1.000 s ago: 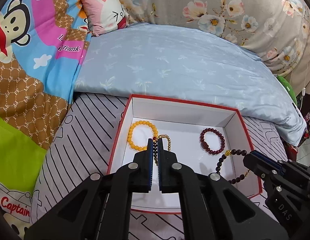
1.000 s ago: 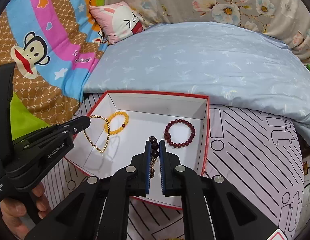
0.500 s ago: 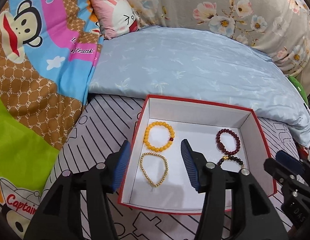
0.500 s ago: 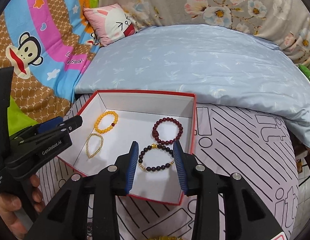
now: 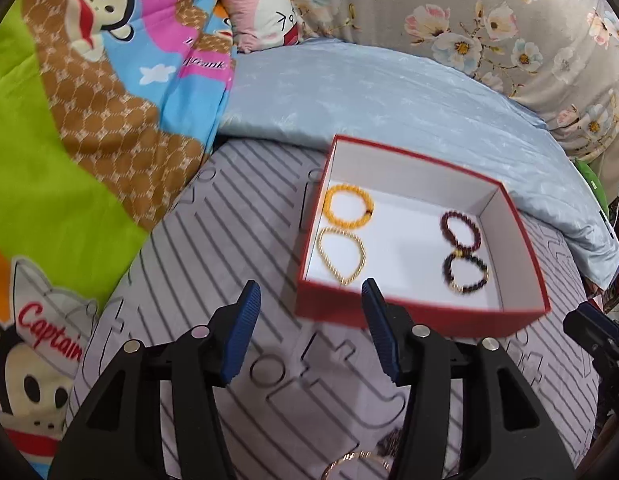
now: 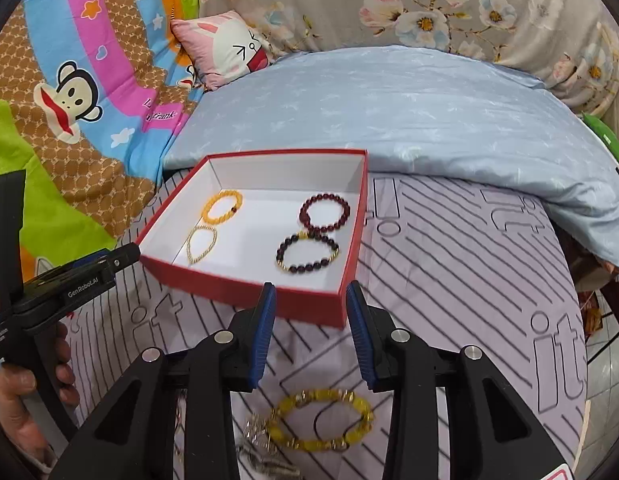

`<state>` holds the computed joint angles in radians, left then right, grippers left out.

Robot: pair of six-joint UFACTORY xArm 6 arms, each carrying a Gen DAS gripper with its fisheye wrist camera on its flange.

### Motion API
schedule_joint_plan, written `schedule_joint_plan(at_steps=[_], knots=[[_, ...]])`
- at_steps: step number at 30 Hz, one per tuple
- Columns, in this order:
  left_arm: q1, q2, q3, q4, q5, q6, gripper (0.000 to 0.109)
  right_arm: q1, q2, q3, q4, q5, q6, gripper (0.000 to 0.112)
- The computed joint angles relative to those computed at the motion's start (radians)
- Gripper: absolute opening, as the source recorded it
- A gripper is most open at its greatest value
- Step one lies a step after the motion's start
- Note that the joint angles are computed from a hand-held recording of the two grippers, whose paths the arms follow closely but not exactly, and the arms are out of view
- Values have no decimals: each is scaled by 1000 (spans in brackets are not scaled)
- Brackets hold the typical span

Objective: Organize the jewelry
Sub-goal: 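Withdraw both tools from the box toward the gold bangle and watch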

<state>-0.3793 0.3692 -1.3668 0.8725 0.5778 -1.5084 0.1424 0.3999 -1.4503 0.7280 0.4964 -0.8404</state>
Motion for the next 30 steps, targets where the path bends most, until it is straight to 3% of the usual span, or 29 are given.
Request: schedule_joint_plan(at_steps=[12,23,25,27,30], knots=[[-69,-104,197,-23,-54,-38,50,-40,-158,239,27,-1,-63,36],[-125,-110,254,-74,-65,-21,50,-62,-235,371,18,5,-87,36],[-134,-109,258,-76,-74,-19,54,-64,-244,388,13,5,-87,36],[-144,-107,257,-65,-72,-34,71,-67,-249,401,11,8,-88,36],[-158,-88,234,-65,-65,-18,72,-70,-256,417,8,13,-87,36]])
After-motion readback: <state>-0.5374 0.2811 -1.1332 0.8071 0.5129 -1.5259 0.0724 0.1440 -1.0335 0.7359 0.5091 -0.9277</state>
